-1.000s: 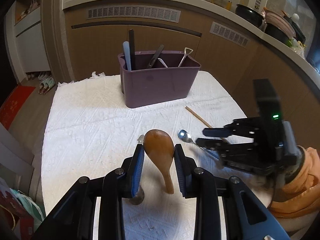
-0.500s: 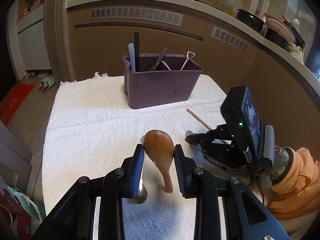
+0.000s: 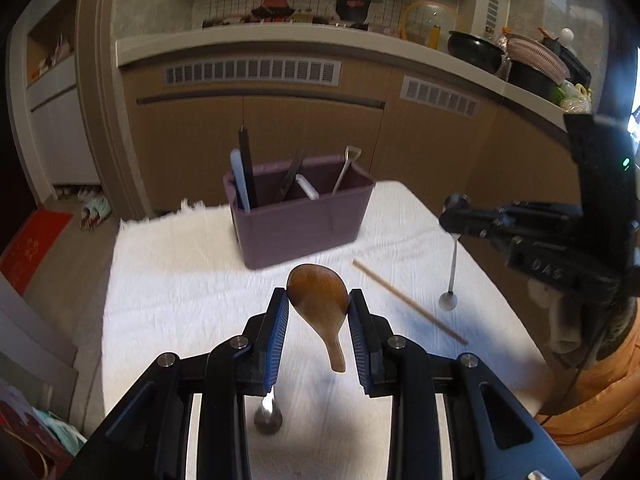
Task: Organize utensils
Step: 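Lift both spoons over the purple caddy and open both tools inside it, then withdraw both tools from the caddy back down to the towel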
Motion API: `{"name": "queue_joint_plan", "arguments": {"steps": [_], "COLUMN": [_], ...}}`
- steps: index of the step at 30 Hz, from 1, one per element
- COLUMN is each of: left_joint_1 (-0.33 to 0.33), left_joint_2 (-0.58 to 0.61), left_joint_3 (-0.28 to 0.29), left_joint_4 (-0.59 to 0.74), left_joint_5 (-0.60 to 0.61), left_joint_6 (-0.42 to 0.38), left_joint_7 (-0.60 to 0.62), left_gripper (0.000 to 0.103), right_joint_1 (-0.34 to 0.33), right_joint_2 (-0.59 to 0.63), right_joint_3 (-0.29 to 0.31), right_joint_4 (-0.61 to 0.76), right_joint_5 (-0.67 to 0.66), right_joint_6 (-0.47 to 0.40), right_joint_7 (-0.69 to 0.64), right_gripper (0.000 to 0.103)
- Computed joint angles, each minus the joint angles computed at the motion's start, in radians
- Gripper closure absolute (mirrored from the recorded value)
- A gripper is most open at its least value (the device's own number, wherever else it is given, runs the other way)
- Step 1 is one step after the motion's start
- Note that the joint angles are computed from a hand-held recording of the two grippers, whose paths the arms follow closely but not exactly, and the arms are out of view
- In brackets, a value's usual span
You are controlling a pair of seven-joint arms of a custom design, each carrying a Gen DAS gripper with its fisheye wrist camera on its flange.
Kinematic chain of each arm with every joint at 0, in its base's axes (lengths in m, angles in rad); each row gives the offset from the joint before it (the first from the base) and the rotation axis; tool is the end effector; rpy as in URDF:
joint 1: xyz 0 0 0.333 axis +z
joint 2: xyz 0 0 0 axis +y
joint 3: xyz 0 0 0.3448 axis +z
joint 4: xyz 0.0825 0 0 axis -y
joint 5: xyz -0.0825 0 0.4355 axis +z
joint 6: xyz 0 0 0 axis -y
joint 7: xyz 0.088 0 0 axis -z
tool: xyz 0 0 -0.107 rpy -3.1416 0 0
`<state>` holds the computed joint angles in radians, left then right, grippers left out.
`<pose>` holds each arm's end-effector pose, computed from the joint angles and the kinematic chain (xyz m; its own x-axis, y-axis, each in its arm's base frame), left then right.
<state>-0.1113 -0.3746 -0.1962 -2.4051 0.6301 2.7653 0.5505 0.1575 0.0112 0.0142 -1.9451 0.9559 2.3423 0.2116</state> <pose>0.4788 -0.1862 0.5314 0.1501 -0.9844 0.0921 -0.6510 -0.1685 -0.7401 0.6335 0.1226 0.5296 0.8379 -0.5428 -0.0582 -0.3887 -0.5183 -0.7617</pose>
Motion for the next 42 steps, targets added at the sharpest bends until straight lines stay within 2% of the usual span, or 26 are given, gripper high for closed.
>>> {"name": "queue_joint_plan", "arguments": {"steps": [2, 6, 11, 15, 21, 28, 29, 31, 34, 36, 39, 42], "left_joint_1": [0.026, 0.077, 0.118, 0.113, 0.094, 0.091, 0.097, 0.109, 0.105, 0.096, 0.081, 0.069], "left_joint_2": [0.012, 0.044, 0.126, 0.198, 0.316, 0.449, 0.462, 0.482, 0.477, 0.462, 0.414, 0.376], "left_joint_3": [-0.018, -0.034, -0.035, -0.006, 0.042, 0.068, 0.066, 0.061, 0.070, 0.078, 0.086, 0.077], "left_joint_4": [0.043, 0.147, 0.303, 0.398, 0.489, 0.531, 0.532, 0.531, 0.507, 0.490, 0.450, 0.428], "left_joint_5": [0.047, 0.153, 0.286, 0.302, 0.208, -0.138, -0.197, -0.301, -0.289, -0.229, -0.084, 0.067], "left_joint_6": [-0.016, -0.044, -0.068, -0.067, -0.074, -0.100, -0.105, -0.100, -0.085, -0.080, -0.079, -0.129], "left_joint_7": [-0.008, -0.039, -0.074, -0.055, 0.036, 0.287, 0.319, 0.377, 0.349, 0.301, 0.185, 0.094], "left_gripper": [0.076, 0.076, 0.076, 0.076, 0.076, 0.075, 0.073, 0.054, 0.052, 0.048, 0.039, 0.036], "right_joint_1": [-0.004, 0.003, 0.005, 0.000, -0.002, 0.032, 0.038, 0.045, 0.051, 0.043, 0.027, 0.008], "right_joint_2": [-0.010, 0.007, 0.120, 0.211, 0.368, 0.585, 0.611, 0.651, 0.664, 0.642, 0.586, 0.513], "right_joint_3": [-0.005, 0.001, 0.021, 0.050, 0.093, 0.097, 0.095, 0.094, 0.095, 0.105, 0.117, 0.126], "right_joint_4": [0.031, 0.122, 0.333, 0.474, 0.655, 0.856, 0.881, 0.915, 0.908, 0.865, 0.777, 0.666], "right_joint_5": [0.039, 0.060, 0.020, 0.027, -0.029, -0.221, -0.254, -0.309, -0.360, -0.359, -0.337, -0.297], "right_joint_6": [-0.016, 0.009, -0.022, -0.004, -0.005, -0.090, -0.112, -0.154, -0.155, -0.119, -0.051, 0.007], "right_joint_7": [-0.024, -0.016, 0.120, 0.188, 0.309, 0.526, 0.559, 0.595, 0.611, 0.583, 0.531, 0.460], "right_gripper": [0.100, 0.100, 0.100, 0.100, 0.100, 0.100, 0.100, 0.098, 0.092, 0.082, 0.067, 0.060]}}
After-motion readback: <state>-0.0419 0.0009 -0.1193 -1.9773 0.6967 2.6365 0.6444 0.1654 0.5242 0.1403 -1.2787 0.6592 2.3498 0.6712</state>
